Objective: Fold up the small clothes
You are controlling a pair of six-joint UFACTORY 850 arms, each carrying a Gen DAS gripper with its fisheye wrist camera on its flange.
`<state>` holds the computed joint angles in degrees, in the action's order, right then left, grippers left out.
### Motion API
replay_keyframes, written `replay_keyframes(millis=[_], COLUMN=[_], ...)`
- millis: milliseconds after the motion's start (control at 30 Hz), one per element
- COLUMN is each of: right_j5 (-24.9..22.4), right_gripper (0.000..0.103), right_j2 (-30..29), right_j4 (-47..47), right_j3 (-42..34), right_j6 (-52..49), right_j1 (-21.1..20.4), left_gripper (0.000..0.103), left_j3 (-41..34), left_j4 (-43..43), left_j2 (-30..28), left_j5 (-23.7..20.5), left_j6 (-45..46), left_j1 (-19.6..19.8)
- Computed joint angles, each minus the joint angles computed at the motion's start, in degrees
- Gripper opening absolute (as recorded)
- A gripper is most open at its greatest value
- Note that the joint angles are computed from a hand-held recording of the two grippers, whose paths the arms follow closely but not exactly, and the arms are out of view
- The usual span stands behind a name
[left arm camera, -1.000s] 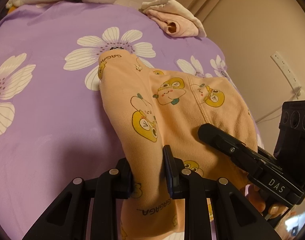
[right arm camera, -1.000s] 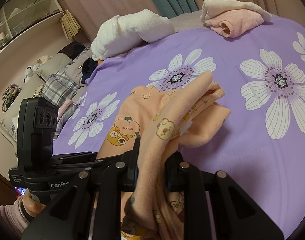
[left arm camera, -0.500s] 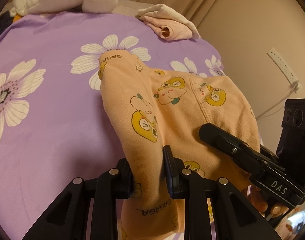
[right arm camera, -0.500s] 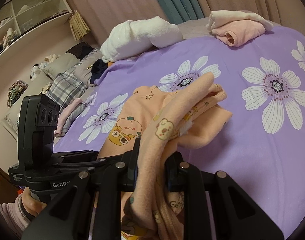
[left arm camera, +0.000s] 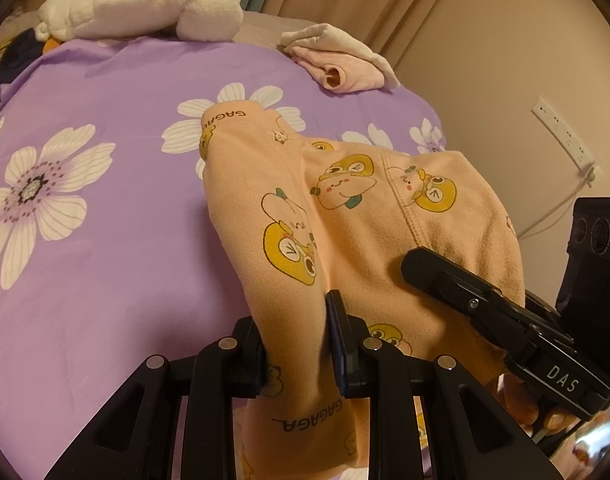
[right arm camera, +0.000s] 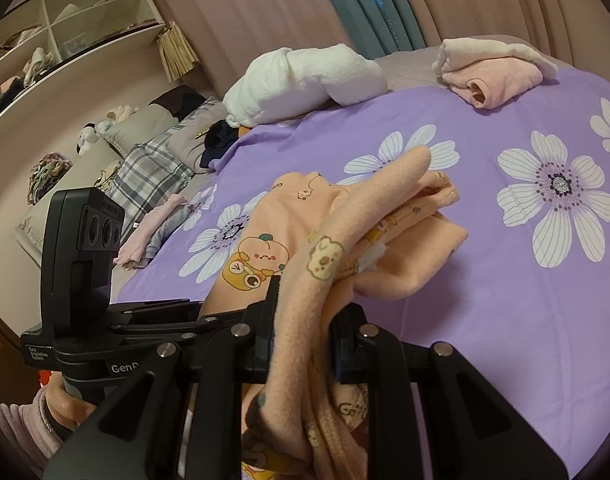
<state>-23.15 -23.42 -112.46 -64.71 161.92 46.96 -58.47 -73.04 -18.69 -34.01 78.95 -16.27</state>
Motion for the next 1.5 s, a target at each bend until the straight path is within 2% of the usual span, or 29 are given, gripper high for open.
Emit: replay_keyframes(millis=[667, 1500], right_j5=[1.9, 5.8], right_gripper=[0.021, 0.021], right_j2=[-1.9, -6.1], right_j4=[-1.2, -0.5], right_j3=[-4.3, -10.9], right_j6=[-3.6, -8.3], right_j1=[0.4, -0.5], left_gripper=[0.023, 0.023], left_j3=[2.7, 1.6], left_j4=[-2.9, -2.6], left_j2=[3.1, 2.8], left_j5=[-0.8, -0.1], left_j6=[2.1, 1.0], left_j1=[3.7, 6.3])
